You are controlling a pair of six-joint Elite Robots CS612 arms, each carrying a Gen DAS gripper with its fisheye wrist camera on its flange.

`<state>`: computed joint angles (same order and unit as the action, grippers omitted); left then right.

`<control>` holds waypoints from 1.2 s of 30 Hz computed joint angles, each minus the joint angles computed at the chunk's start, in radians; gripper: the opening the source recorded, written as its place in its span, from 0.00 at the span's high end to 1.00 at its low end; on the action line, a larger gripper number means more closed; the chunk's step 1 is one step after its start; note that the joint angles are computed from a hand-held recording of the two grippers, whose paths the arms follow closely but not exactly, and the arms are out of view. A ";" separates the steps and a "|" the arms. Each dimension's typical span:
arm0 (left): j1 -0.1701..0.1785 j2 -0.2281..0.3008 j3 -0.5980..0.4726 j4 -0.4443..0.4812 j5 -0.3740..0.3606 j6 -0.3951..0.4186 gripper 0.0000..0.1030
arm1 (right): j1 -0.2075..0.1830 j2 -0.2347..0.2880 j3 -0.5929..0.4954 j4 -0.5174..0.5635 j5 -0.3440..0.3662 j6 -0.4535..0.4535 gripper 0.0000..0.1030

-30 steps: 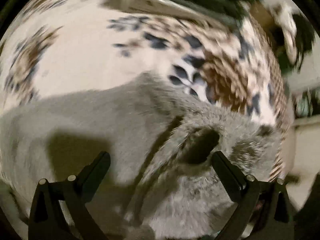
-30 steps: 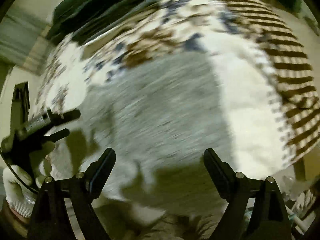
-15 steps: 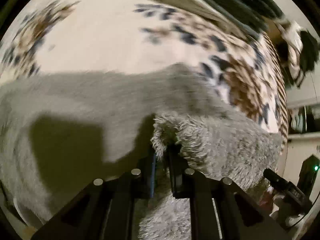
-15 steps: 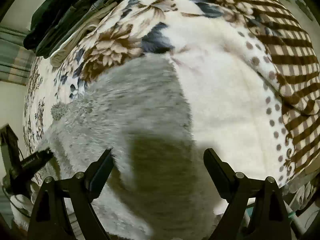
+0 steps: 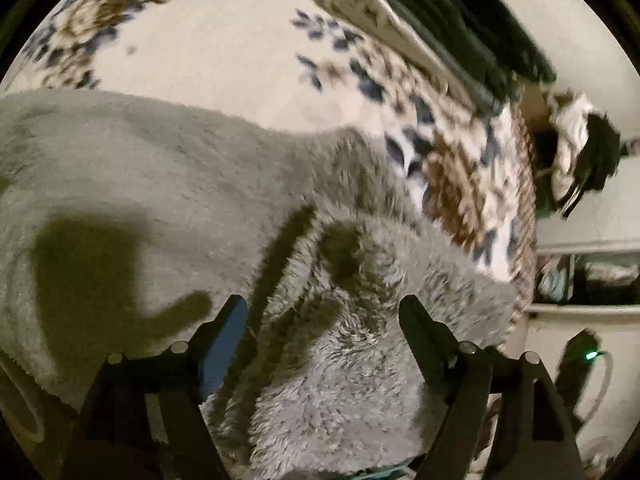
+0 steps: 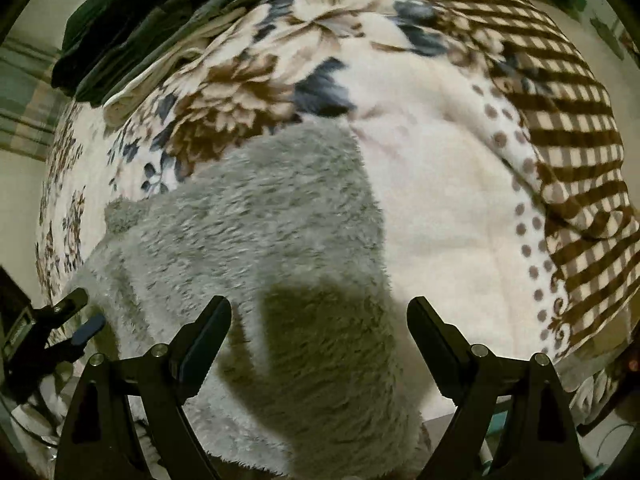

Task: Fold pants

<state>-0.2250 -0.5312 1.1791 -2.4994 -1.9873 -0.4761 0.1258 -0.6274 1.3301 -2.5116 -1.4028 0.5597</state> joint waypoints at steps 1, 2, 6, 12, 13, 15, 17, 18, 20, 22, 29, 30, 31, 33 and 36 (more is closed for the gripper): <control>-0.005 0.005 -0.008 0.020 0.010 0.012 0.26 | 0.003 0.003 -0.007 0.017 -0.010 -0.007 0.11; -0.017 0.014 -0.023 0.054 0.048 0.042 0.26 | 0.007 0.007 -0.018 0.039 -0.021 -0.014 0.11; -0.043 0.029 -0.037 0.089 0.172 0.112 0.39 | 0.016 0.026 -0.048 0.100 -0.054 -0.028 0.11; -0.043 0.039 -0.048 0.128 0.215 0.083 0.38 | 0.019 0.055 -0.089 0.177 -0.099 -0.010 0.11; -0.043 0.039 -0.049 0.129 0.208 0.076 0.38 | 0.020 0.058 -0.096 0.187 -0.100 -0.007 0.11; -0.037 0.028 -0.038 0.119 0.177 0.044 0.38 | 0.024 0.056 -0.105 0.206 -0.110 -0.013 0.11; -0.026 0.000 0.003 0.050 0.147 -0.008 0.39 | 0.032 0.045 -0.107 0.214 -0.128 -0.024 0.11; -0.019 -0.013 0.025 0.009 0.127 -0.030 0.39 | 0.036 0.034 -0.101 0.212 -0.139 -0.033 0.11; 0.001 -0.035 0.067 -0.073 0.066 -0.082 0.22 | 0.045 0.011 -0.087 0.201 -0.151 -0.044 0.11; 0.027 -0.067 0.128 -0.157 0.047 -0.160 0.17 | 0.054 -0.010 -0.076 0.192 -0.154 -0.053 0.11; 0.120 -0.127 0.321 -0.407 0.139 -0.522 0.17 | 0.104 0.000 -0.136 0.207 -0.094 -0.121 0.11; 0.136 -0.125 0.339 -0.423 0.162 -0.574 0.17 | 0.112 0.011 -0.155 0.216 -0.094 -0.130 0.11; 0.148 -0.121 0.350 -0.442 0.173 -0.615 0.17 | 0.120 0.026 -0.177 0.221 -0.091 -0.140 0.11; 0.171 -0.099 0.363 -0.494 0.188 -0.700 0.17 | 0.133 0.055 -0.215 0.221 -0.089 -0.154 0.11; 0.182 -0.060 0.337 -0.531 0.189 -0.750 0.17 | 0.149 0.100 -0.270 0.212 -0.107 -0.173 0.11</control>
